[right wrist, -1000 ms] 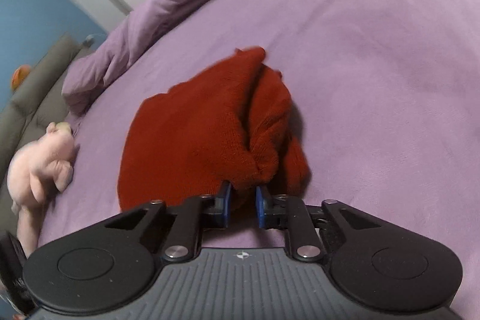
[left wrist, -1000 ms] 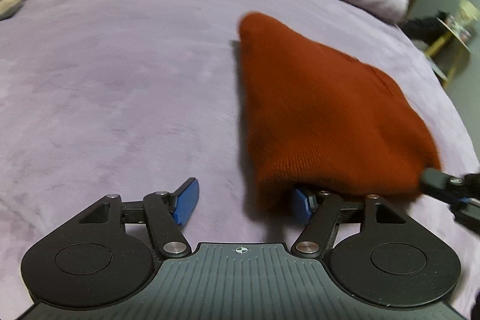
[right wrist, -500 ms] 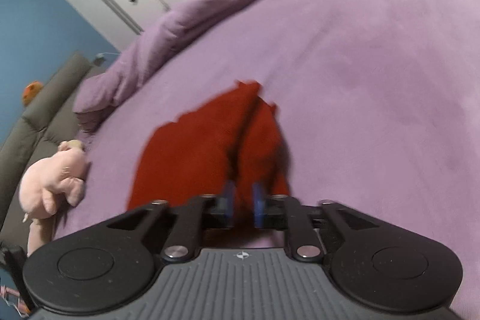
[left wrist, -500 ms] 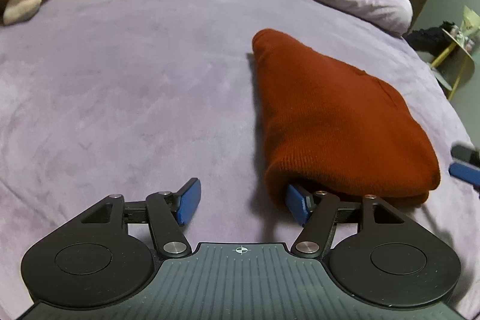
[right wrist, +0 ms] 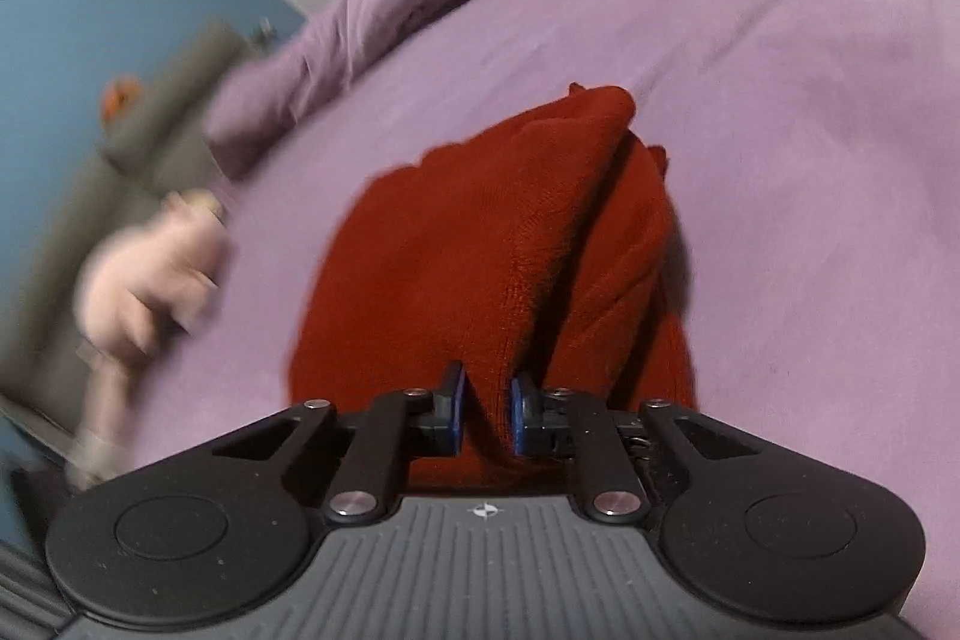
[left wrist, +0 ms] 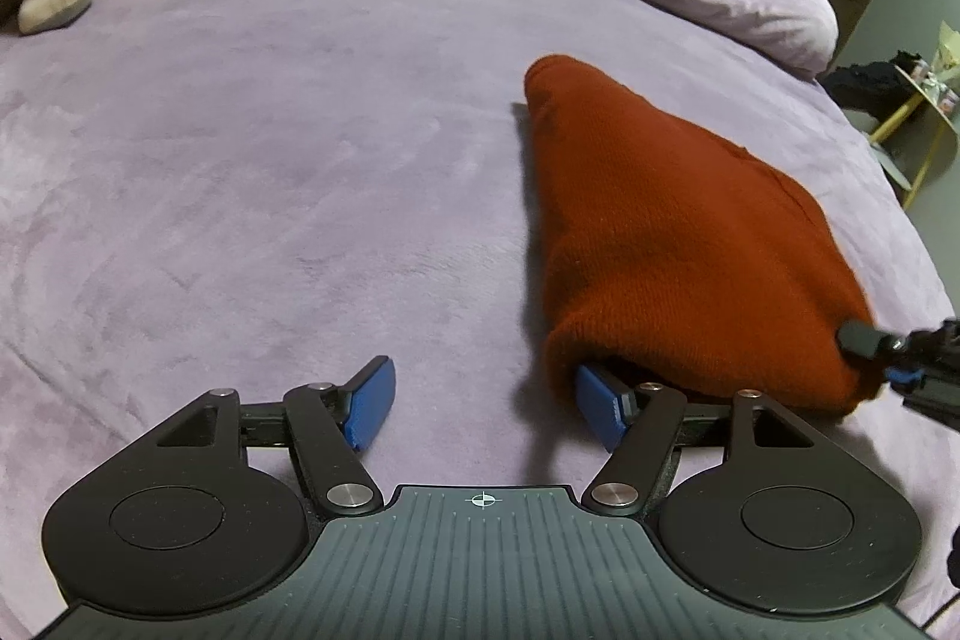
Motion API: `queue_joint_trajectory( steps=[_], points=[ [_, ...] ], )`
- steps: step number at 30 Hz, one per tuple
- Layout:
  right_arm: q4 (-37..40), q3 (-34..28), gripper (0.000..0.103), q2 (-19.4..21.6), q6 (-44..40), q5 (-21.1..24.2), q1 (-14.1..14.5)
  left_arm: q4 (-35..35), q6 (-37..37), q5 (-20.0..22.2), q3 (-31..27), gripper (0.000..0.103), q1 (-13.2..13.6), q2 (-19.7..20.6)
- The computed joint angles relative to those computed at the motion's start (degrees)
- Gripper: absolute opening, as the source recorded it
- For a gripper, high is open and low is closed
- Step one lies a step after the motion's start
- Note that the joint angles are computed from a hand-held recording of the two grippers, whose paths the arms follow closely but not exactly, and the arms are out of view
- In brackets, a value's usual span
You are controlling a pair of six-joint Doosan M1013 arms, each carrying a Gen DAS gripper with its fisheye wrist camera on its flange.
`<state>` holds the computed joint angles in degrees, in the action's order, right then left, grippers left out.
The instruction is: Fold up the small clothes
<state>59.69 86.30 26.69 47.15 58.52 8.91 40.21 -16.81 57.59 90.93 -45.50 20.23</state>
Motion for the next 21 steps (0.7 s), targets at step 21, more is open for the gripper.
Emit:
queue_joint_trajectory(
  steps=[21],
  points=[
    [-30.28, 5.42, 0.039, -7.11, 20.46, -22.41, 5.74, 1.63, 3.44, 1.78, -3.32, 0.078, 0.97, 0.20]
  ],
)
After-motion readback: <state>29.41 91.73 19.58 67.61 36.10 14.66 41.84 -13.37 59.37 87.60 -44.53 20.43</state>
